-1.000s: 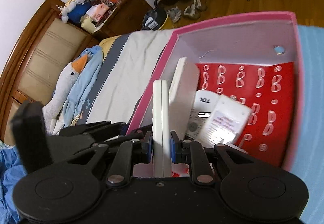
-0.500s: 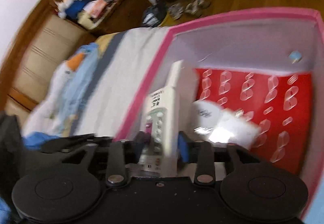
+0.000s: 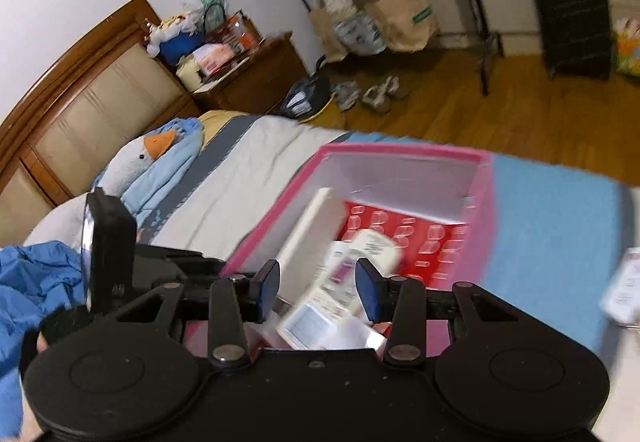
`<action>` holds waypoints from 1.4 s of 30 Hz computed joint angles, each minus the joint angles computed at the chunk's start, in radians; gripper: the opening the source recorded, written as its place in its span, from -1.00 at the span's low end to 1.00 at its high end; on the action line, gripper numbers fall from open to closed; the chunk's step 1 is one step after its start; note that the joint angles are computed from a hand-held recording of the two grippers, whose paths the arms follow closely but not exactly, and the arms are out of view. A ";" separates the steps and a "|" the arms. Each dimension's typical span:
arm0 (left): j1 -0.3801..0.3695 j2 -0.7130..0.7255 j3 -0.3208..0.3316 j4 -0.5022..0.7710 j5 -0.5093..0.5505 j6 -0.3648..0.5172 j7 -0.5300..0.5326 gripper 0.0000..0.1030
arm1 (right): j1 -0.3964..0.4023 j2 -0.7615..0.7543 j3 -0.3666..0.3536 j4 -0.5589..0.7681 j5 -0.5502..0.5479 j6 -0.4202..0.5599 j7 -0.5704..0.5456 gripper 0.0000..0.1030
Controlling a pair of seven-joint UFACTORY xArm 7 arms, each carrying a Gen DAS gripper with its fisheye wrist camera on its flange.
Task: Organize rigid objects
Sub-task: 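Carry the long white remote into the pink box and open the right tool, then move the right tool back to the bed and grasp the silver keys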
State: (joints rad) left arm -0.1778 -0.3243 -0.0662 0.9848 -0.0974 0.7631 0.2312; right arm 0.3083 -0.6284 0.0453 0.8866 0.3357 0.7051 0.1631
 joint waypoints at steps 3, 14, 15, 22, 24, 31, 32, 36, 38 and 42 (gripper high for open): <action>0.001 -0.003 -0.007 -0.002 0.016 -0.001 -0.005 -0.71 | -0.048 -0.104 -0.017 -0.028 -0.059 0.088 -0.003 -0.08; -0.005 -0.010 -0.021 -0.007 0.055 0.003 -0.017 -0.43 | -0.229 -0.275 -0.080 -0.139 -0.171 0.195 0.015 -0.02; -0.006 -0.012 -0.020 -0.009 0.053 0.004 -0.018 -0.43 | -0.245 -0.278 -0.077 -0.154 -0.183 0.187 0.018 -0.01; -0.003 -0.010 -0.026 -0.007 0.070 0.004 -0.035 -0.45 | -0.375 -0.298 -0.039 -0.272 -0.324 0.146 0.039 -0.01; -0.001 -0.008 -0.029 -0.008 0.079 0.001 -0.042 -0.46 | -0.384 -0.283 -0.042 -0.281 -0.354 0.121 0.023 0.06; -0.002 -0.006 -0.033 -0.007 0.100 0.002 -0.055 -0.48 | -0.384 -0.188 -0.019 -0.327 -0.408 0.008 -0.007 0.25; -0.003 -0.005 -0.033 -0.007 0.100 0.002 -0.056 -0.48 | -0.395 -0.182 0.000 -0.341 -0.443 -0.005 -0.018 0.25; -0.005 0.002 -0.030 -0.003 0.096 0.002 -0.056 -0.48 | -0.391 -0.200 -0.025 -0.446 -0.478 -0.172 -0.067 0.38; -0.004 0.006 -0.032 -0.002 0.099 0.001 -0.061 -0.48 | -0.404 -0.169 -0.030 -0.452 -0.443 -0.233 -0.027 0.35; -0.007 -0.003 -0.029 -0.009 0.096 0.007 -0.054 -0.48 | -0.370 -0.175 -0.007 -0.420 -0.441 -0.168 -0.066 -0.46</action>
